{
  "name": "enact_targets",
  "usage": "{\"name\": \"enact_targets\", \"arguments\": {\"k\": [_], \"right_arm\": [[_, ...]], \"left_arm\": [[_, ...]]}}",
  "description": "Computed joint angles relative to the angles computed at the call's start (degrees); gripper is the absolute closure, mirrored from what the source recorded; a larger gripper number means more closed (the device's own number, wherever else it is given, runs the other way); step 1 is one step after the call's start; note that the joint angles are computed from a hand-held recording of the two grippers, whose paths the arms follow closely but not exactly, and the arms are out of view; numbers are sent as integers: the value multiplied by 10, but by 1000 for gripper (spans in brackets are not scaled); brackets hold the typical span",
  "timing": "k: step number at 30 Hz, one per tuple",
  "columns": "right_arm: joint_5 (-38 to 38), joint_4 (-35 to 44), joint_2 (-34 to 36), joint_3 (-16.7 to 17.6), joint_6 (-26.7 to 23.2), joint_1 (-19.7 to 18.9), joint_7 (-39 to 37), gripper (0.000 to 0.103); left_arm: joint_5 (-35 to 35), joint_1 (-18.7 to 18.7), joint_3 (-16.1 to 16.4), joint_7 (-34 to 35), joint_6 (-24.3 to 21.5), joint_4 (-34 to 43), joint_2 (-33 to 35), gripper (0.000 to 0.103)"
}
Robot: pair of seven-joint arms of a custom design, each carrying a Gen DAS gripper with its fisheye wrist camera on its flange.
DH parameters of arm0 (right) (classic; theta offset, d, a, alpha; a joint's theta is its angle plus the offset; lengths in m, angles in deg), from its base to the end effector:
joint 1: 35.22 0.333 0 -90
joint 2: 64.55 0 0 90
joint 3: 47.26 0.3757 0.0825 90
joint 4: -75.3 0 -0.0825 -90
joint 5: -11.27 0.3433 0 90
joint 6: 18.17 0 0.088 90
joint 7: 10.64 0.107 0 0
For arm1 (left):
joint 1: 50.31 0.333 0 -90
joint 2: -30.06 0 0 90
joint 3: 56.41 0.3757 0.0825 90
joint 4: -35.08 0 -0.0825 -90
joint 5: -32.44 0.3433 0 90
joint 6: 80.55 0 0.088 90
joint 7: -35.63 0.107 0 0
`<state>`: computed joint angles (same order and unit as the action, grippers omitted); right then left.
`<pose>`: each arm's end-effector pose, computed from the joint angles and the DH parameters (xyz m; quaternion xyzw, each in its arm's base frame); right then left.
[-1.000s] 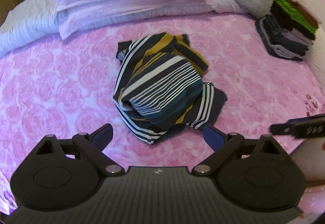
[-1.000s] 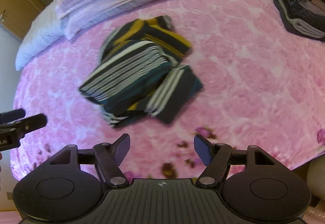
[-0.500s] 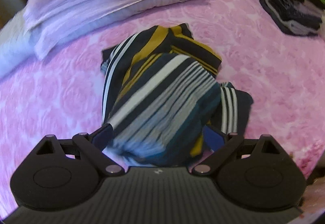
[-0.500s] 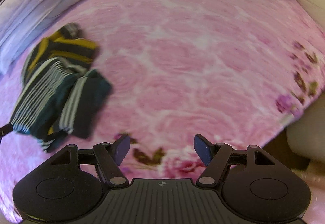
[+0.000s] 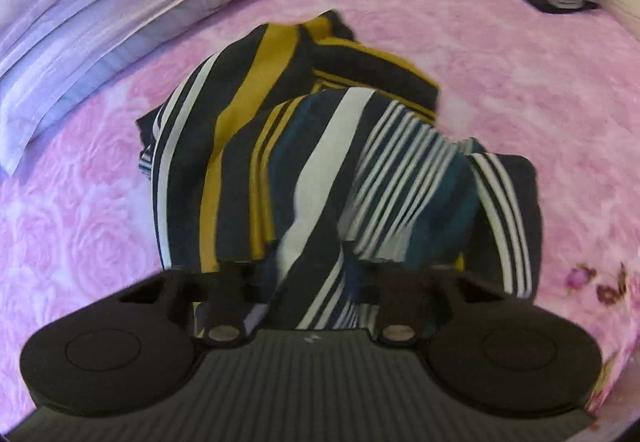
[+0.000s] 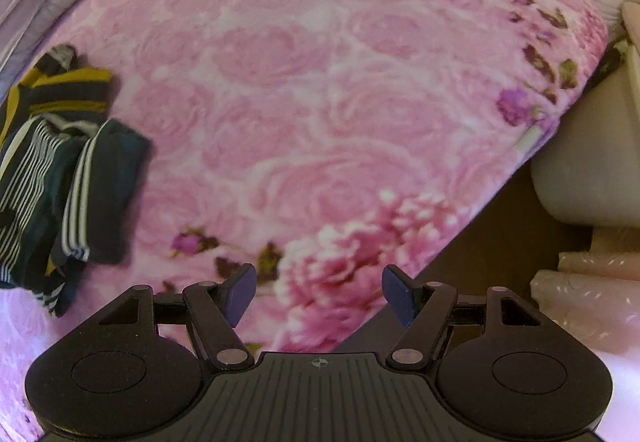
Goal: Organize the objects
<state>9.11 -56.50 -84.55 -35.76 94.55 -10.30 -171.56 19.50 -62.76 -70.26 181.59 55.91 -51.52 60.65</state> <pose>0.3088 0.2379 0.5550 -0.1520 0.9870 -0.0436 0.0278 0.6633 -0.2857 0.4677 -0.1584 0.9613 -0.2132 0.0734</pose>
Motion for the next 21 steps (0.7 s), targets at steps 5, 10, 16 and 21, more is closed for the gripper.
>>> {"name": "enact_targets", "arguments": {"k": [5,10,16,21], "right_arm": [[-33,62,69,-9,19,-6,-44,36],[-55,124,134,-18,30,-9,-91,36],[-55,183,203,-25,55,-3,-146,36],[-56,205,223,-28,52,4,-164,36]], "left_arm": [[-99,77,-16,35,-42,-18,-42,87],[-93,134,54,-21,-71,-24,-80,88],[77,141,136,-187,-99,13,-50,89],[43,165,80,-145,-76,14,-64,53]]}}
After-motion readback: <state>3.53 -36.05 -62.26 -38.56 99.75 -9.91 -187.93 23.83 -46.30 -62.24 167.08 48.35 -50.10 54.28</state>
